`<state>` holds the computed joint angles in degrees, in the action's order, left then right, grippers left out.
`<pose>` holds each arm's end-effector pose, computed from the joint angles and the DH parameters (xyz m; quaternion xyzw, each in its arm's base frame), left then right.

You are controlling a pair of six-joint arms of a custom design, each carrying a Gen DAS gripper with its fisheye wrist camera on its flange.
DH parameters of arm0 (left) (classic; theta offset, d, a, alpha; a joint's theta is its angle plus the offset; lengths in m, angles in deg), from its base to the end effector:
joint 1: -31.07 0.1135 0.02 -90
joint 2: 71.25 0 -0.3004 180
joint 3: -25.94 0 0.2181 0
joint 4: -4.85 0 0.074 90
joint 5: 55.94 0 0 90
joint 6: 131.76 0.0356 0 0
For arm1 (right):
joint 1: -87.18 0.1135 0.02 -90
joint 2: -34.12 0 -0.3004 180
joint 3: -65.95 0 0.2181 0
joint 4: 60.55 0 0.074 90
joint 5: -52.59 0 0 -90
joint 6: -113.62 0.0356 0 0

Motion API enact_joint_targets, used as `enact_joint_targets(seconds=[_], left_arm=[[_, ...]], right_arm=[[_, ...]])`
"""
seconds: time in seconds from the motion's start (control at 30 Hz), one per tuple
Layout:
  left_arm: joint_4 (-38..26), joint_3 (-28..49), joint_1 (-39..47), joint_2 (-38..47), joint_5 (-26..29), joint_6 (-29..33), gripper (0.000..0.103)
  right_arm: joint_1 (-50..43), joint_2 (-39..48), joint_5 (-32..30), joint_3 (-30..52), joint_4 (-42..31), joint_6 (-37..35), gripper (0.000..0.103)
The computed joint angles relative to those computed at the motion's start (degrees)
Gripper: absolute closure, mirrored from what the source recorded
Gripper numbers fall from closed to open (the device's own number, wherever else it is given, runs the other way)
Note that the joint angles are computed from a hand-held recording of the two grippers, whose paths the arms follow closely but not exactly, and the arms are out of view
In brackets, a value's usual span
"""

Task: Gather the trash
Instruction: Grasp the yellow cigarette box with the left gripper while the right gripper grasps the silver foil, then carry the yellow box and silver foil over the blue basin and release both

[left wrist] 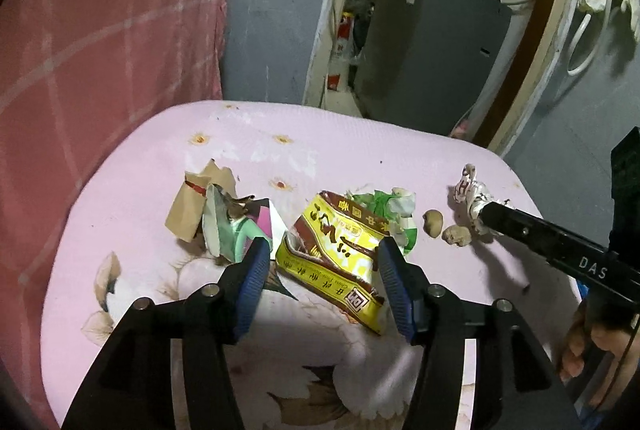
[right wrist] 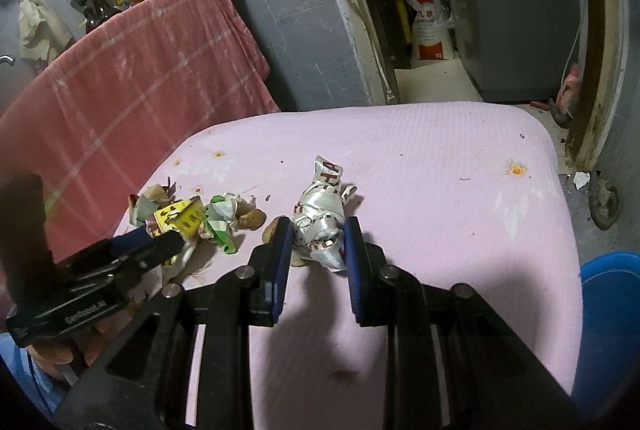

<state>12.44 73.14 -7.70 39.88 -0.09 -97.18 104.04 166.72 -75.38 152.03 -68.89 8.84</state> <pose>0.2320 -0.1607 0.1117 -0.2166 0.8930 -0.0114 0.3943 0.4072 0.1463 0.0929 -0.3402 0.8406 0.3153 0.2798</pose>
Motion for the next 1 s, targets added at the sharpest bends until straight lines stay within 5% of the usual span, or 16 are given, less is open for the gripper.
enact_joint_targets(seconds=[0.13,0.3,0.6,1.0], left_arm=[[0.9,0.0,0.0,0.2,0.5,0.9,0.054],[3.5,-1.1,-0.2,0.2,1.5,1.0,0.076],[3.5,-1.1,-3.3,-1.4,-1.0,0.1,0.080],[1.6,0.8,-11.5,-3.9,-13.7,-3.4,0.081]], right_arm=[[-0.3,-0.4,-0.2,-0.9,0.7,-0.3,0.078],[-0.5,-0.8,-0.4,-1.9,1.2,-1.3,0.086],[-0.9,-2.0,-1.0,-5.3,4.7,-2.4,0.092],[-6.3,-9.1,-8.1,-25.0,35.4,2.2,0.093]])
